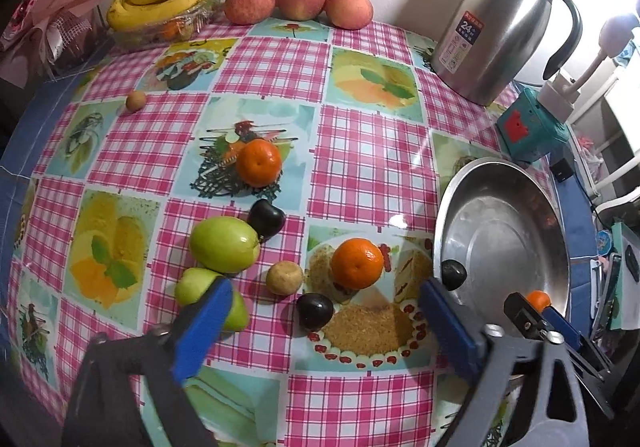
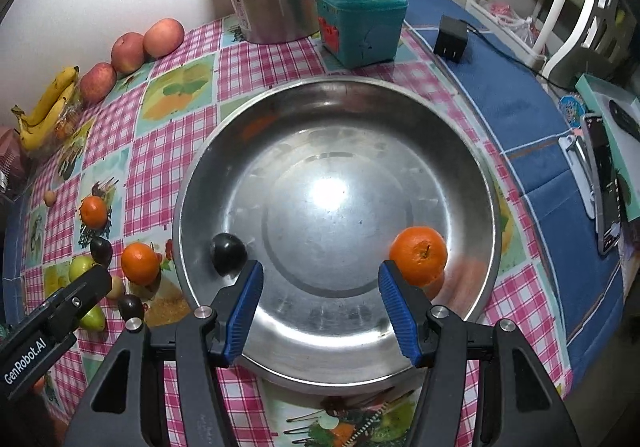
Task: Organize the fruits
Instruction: 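Withdraw both open tools from the basin back toward the remaining fruit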
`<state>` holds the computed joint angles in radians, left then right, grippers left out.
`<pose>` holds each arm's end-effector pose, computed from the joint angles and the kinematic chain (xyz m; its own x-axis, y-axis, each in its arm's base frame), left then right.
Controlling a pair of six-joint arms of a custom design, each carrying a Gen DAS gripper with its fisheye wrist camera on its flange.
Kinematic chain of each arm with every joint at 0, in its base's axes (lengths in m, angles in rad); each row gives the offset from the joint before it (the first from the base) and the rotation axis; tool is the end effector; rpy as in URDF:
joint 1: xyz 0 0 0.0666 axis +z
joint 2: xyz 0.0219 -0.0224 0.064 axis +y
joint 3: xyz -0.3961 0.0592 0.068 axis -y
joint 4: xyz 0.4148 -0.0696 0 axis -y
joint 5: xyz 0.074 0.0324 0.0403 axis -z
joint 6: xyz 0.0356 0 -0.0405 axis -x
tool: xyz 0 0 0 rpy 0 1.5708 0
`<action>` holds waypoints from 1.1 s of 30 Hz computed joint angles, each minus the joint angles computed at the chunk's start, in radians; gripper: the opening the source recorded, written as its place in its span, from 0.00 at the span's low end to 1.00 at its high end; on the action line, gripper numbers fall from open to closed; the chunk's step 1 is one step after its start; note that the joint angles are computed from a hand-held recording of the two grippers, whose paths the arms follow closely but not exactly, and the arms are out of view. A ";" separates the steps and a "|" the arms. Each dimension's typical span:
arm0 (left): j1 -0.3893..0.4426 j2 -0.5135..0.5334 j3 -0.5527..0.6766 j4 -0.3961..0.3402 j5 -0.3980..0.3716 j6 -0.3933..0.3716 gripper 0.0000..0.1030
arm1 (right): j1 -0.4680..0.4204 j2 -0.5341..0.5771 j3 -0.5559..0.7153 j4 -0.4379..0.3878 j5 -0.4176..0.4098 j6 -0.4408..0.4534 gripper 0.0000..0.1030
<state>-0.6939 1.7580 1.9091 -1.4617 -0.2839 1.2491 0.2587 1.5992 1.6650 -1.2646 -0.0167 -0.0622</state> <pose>0.4675 -0.3765 0.4650 -0.7648 -0.5484 -0.3381 -0.5282 0.8342 -0.1585 0.5362 0.1421 0.4497 -0.9151 -0.1779 -0.3618 -0.2052 0.9780 0.0381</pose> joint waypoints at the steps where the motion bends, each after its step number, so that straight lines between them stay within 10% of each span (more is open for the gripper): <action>1: -0.001 0.001 0.003 -0.007 -0.008 -0.001 0.97 | 0.000 -0.001 -0.002 0.003 -0.002 0.000 0.60; 12: -0.016 0.015 0.033 -0.100 -0.108 -0.014 1.00 | -0.001 -0.015 -0.027 0.046 -0.009 -0.013 0.86; 33: -0.015 -0.064 -0.040 -0.100 -0.201 -0.014 1.00 | 0.023 -0.101 -0.130 0.228 -0.049 -0.039 0.86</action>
